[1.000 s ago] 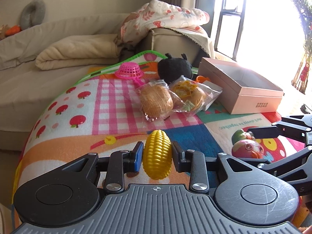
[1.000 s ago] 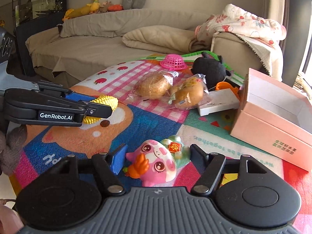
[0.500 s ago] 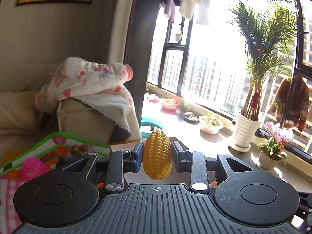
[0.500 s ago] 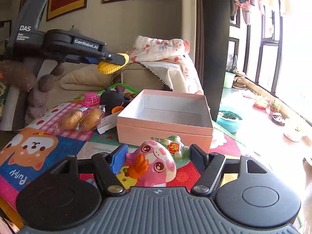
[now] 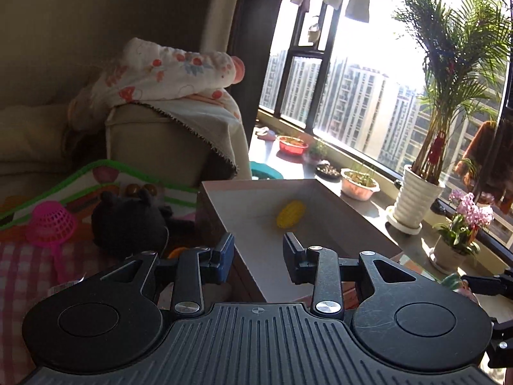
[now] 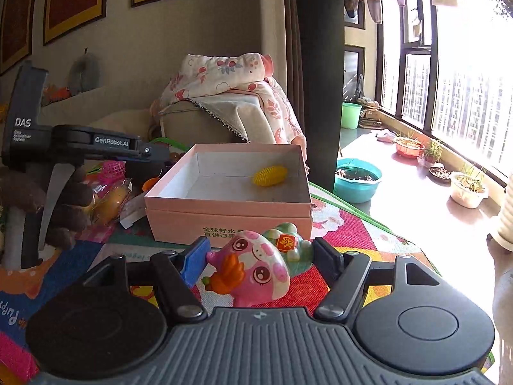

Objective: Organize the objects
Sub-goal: 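Carry the corn into the pink box and release it while the right gripper grasps the pig toy, then lower the pink pig toy into the pink box and open the right gripper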

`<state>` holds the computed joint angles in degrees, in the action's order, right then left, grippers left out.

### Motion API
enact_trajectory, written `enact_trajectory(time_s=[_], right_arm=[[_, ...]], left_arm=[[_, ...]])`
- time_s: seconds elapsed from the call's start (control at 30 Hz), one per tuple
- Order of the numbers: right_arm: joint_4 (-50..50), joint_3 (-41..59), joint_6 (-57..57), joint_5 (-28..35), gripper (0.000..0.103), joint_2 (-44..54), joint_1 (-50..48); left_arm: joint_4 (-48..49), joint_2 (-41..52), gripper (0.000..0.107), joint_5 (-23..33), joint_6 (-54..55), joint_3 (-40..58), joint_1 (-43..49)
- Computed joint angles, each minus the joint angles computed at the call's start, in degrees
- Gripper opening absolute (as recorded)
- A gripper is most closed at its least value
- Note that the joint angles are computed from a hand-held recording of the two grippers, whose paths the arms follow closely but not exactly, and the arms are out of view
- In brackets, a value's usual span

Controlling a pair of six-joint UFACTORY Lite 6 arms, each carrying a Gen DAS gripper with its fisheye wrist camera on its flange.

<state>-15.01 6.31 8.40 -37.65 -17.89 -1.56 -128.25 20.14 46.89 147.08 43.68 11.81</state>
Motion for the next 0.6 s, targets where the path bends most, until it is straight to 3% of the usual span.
enact_trajectory(time_s=[0.27, 0.37, 0.4, 0.5, 0.6], right_arm=[[14.2, 25.8, -8.3, 3.1, 0.072, 18.8, 10.4], [20.8, 35.0, -11.6, 6.2, 0.093, 25.7, 13.1], [22.1, 36.8, -11.5, 6.6, 0.096, 27.5, 14.0], [20.2, 35.6, -8.2, 6.1, 0.101, 28.4, 16.6], [27.3, 30.4, -14.9, 2.6, 0.103, 28.4, 21.9]], left_arm=[[5.4, -6.1, 0.037, 4.9, 10.1, -15.5, 20.2], [6.1, -5.1, 0.037, 4.5, 10.4, -15.2, 25.1], [7.1, -4.5, 0.037, 4.3, 9.2, -14.3, 26.5], [9.8, -2.2, 0.037, 4.3, 4.3, -11.0, 30.1], [11.3, 1.1, 0.037, 2.9, -5.1, -5.0, 30.3]])
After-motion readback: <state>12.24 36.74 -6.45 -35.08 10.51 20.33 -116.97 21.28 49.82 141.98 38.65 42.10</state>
